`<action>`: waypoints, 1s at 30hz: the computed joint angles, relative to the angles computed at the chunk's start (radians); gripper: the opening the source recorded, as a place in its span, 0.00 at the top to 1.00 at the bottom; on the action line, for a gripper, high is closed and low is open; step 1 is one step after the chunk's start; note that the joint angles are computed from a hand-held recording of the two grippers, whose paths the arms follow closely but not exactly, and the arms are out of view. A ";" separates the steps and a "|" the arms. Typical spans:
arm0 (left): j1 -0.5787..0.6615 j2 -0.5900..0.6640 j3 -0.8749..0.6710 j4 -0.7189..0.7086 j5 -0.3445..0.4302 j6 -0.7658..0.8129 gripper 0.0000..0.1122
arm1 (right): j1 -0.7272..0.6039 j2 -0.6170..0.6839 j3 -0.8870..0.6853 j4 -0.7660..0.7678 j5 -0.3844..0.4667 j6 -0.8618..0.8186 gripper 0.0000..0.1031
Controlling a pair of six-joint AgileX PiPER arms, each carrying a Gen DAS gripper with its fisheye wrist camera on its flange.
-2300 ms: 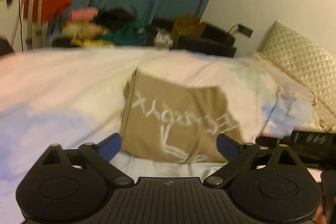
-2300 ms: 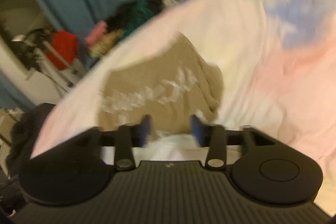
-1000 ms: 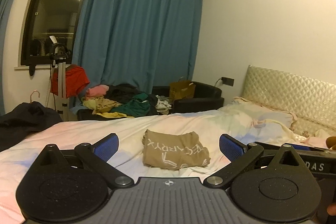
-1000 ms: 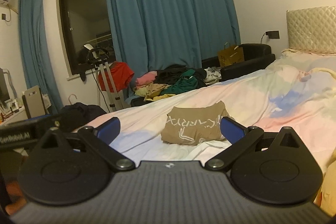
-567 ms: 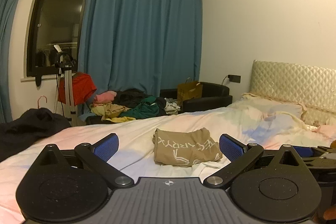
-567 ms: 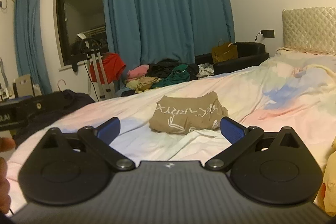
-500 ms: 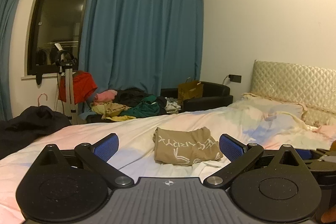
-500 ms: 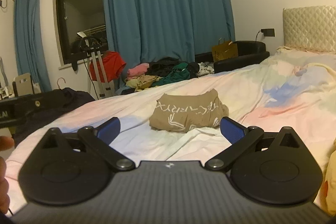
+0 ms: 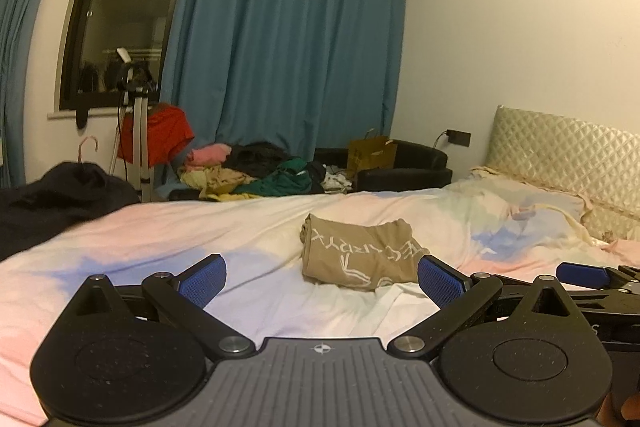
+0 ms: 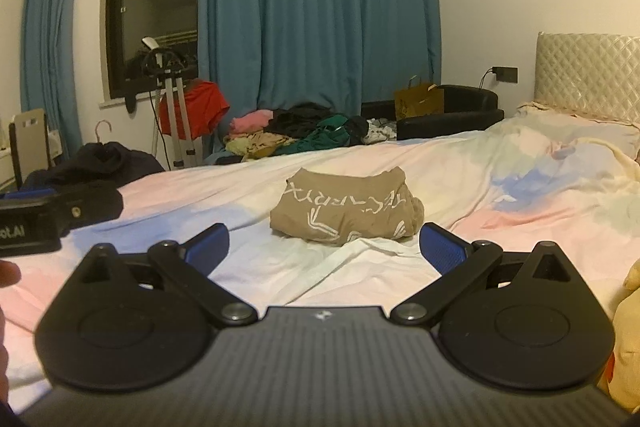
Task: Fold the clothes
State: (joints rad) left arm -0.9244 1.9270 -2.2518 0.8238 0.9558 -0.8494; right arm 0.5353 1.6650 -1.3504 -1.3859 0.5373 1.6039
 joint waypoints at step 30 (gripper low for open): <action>-0.044 0.056 -0.075 0.030 0.067 0.056 0.09 | -0.018 -0.024 0.038 -0.032 -0.030 0.083 0.00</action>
State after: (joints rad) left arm -0.9683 1.9830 -2.3266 0.8538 1.0225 -0.7938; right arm 0.5173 1.6412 -1.3128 -1.4181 0.5073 1.6865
